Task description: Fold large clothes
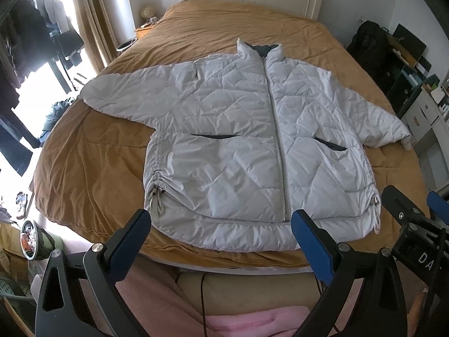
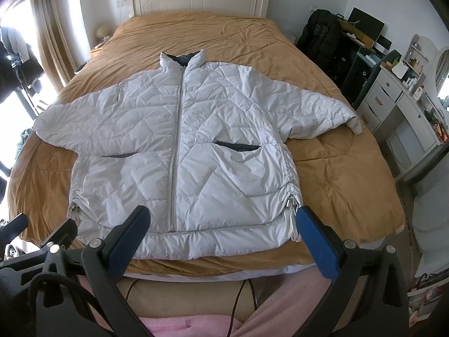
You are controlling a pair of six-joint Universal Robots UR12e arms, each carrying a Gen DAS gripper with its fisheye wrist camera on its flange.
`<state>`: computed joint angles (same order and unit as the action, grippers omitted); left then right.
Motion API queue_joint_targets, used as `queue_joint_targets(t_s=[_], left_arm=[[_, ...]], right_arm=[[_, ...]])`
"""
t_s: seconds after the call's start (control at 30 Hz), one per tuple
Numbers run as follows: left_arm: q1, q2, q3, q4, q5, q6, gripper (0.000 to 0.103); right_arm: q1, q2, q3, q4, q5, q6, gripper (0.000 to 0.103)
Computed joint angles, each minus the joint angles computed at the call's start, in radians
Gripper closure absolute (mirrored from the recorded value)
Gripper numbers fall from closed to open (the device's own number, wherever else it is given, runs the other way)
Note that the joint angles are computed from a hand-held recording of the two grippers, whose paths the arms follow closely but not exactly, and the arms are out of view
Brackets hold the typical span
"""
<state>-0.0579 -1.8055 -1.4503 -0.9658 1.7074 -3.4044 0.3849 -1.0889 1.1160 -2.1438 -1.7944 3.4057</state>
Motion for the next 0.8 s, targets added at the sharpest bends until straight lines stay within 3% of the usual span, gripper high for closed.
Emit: queue_joint_targets(t_s=[0.8], left_arm=[[-0.004,-0.004,0.006,0.007,0.027,-0.013,0.003]], right_arm=[[0.003,0.002,-0.005,-0.012,-0.009,-0.015,0.000]])
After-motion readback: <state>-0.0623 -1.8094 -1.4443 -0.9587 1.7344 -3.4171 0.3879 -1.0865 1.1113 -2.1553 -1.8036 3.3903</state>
